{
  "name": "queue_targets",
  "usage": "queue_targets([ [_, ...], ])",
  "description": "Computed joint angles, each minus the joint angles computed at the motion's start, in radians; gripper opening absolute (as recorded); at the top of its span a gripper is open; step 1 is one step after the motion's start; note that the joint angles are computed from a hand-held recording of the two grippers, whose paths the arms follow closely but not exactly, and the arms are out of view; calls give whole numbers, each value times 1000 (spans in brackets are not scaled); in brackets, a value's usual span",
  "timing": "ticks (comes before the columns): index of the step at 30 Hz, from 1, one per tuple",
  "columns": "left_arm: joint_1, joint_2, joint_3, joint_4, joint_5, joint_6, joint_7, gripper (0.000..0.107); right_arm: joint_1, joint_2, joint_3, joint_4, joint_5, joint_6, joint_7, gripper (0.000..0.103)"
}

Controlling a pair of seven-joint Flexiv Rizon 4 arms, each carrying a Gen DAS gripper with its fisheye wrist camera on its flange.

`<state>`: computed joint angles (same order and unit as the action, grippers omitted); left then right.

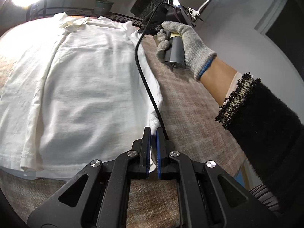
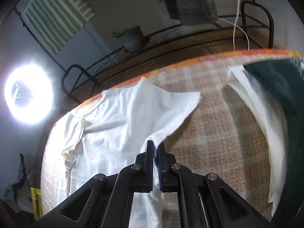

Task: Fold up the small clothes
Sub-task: 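Fold the second side edge over toward the middle with both tools, then open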

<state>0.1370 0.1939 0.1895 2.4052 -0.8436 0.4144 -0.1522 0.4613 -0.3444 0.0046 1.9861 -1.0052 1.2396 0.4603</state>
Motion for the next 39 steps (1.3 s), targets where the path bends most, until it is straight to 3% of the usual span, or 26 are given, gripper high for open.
queue_targets([
  [8,57,-62,22,-60,1,-79,-44,3,63,-69,60,-213,179,-288,-296,1],
  [15,116,-101,35,-99,16,-101,-73,3,124,-176,48,-407,240,-375,-463,1],
  [27,172,-157,29,-119,22,-14,-75,3,196,-380,25,-700,392,-445,-701,1],
  [30,167,-154,22,-111,22,15,-63,3,196,-407,28,-721,431,-419,-750,1],
  [32,165,-149,21,-111,39,23,-51,3,188,-426,43,-739,474,-405,-786,8],
  [34,166,-146,24,-118,50,11,-45,3,172,-433,66,-741,532,-377,-820,30],
  [37,171,-130,34,-132,75,-6,-25,9,149,-394,74,-669,586,-243,-834,33],
  [39,187,-132,48,-158,83,-48,0,10,132,-339,63,-573,612,-81,-813,33],
])
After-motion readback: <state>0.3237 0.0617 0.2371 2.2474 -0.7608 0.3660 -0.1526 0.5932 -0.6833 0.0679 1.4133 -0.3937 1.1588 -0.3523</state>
